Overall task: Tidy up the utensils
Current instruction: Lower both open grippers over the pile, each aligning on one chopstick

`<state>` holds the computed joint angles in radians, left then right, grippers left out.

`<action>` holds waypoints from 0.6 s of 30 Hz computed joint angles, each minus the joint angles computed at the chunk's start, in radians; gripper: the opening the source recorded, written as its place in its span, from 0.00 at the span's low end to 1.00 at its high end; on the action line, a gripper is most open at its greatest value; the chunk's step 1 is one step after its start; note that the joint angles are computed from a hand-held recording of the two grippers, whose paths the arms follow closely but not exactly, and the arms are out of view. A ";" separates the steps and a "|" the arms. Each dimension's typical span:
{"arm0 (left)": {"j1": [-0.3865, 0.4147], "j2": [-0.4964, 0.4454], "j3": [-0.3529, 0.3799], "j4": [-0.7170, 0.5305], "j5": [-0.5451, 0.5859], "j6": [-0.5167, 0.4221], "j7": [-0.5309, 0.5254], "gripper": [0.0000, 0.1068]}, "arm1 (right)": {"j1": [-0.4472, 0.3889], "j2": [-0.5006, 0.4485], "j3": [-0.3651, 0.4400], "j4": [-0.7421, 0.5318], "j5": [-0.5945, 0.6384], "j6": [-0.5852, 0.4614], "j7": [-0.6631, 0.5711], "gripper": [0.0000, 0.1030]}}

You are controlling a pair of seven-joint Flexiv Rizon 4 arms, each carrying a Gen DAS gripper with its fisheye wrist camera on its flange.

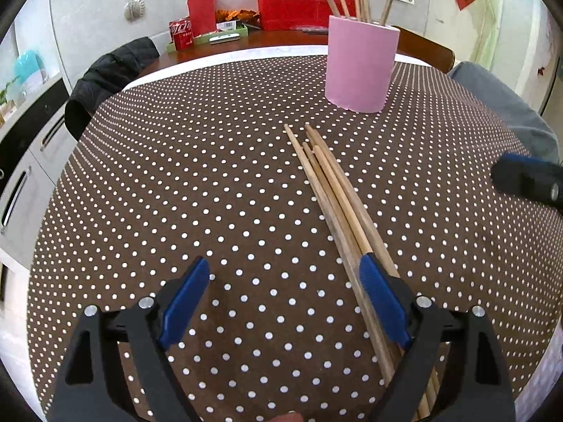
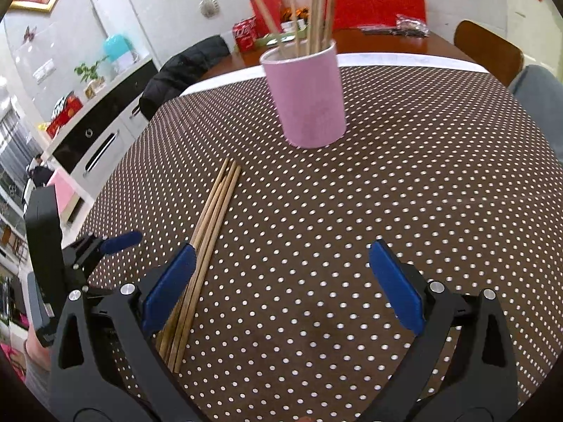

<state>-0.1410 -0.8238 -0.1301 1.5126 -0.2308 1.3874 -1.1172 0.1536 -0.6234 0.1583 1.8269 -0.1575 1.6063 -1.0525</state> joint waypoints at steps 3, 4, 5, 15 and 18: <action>-0.001 -0.011 0.004 -0.018 -0.003 -0.001 -0.007 0.81 | -0.004 -0.008 0.012 -0.009 -0.004 -0.020 -0.008 0.94; 0.002 -0.011 0.001 -0.018 -0.004 -0.005 -0.007 0.81 | -0.002 -0.010 0.012 -0.013 -0.005 -0.027 -0.010 0.94; 0.014 -0.013 -0.015 -0.019 -0.010 -0.009 0.002 0.81 | 0.000 -0.010 0.009 -0.014 -0.006 -0.032 -0.012 0.94; 0.022 -0.019 -0.025 -0.031 -0.025 -0.027 0.021 0.81 | 0.044 -0.024 -0.012 -0.035 -0.031 -0.090 -0.049 0.94; 0.026 -0.018 -0.031 -0.029 -0.027 -0.027 0.027 0.81 | 0.076 -0.035 -0.035 -0.045 -0.046 -0.105 -0.050 0.94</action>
